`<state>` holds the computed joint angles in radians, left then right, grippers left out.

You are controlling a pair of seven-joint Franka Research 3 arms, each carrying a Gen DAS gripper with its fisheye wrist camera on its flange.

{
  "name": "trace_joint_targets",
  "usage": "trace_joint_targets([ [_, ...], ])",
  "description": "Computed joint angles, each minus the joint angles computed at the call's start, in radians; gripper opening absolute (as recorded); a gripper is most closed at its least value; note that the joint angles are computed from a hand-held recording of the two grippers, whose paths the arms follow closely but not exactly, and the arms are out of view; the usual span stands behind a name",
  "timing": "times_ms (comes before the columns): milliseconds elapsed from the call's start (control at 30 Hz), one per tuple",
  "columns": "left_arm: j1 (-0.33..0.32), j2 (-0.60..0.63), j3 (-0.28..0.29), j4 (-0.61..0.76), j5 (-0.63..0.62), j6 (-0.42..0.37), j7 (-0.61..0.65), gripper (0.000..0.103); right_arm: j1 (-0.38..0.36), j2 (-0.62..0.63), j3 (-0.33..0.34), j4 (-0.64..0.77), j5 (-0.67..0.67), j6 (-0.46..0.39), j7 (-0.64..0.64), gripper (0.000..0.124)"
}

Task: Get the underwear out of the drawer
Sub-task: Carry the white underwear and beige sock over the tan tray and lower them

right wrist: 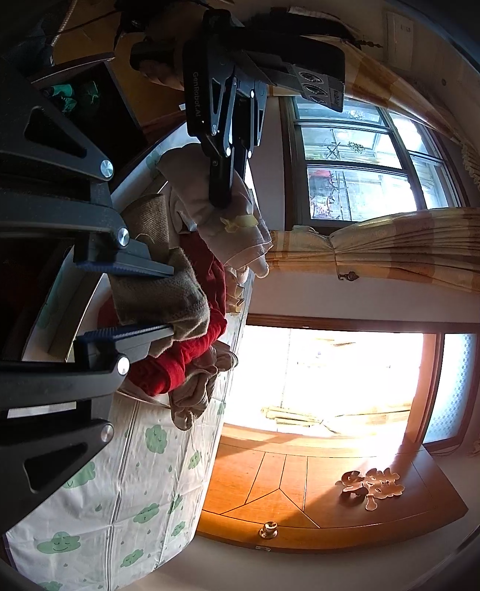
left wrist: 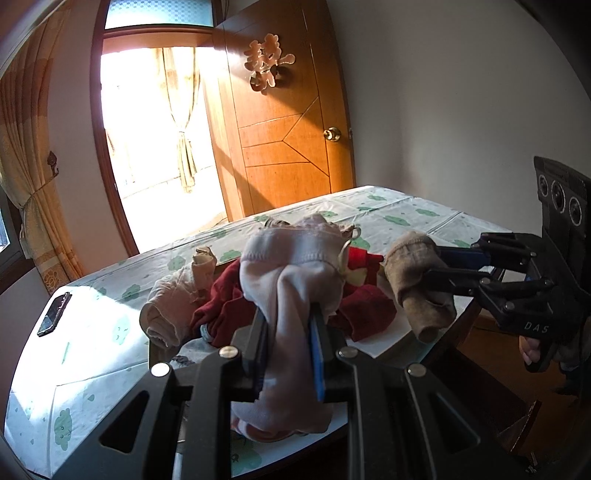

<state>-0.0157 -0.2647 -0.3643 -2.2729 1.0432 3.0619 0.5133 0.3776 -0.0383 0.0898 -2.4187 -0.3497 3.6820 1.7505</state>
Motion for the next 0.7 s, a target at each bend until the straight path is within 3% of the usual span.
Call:
trace_joint_targets([
  [300, -0.104, 0.084, 0.082, 0.045, -0.23, -0.04, 0.206, 0.018, -0.01, 0.044, 0.014, 0.084, 0.016, -0.089, -0.009, 0.026],
  [433, -0.149, 0.116, 0.114, 0.063, -0.363, -0.055, 0.317, 0.018, -0.029, 0.064, 0.023, 0.125, -0.02, -0.124, 0.045, 0.026],
  [700, -0.18, 0.166, 0.13, 0.101, -0.512, -0.104, 0.435, 0.018, -0.055, 0.101, 0.061, 0.184, 0.002, -0.189, 0.033, 0.026],
])
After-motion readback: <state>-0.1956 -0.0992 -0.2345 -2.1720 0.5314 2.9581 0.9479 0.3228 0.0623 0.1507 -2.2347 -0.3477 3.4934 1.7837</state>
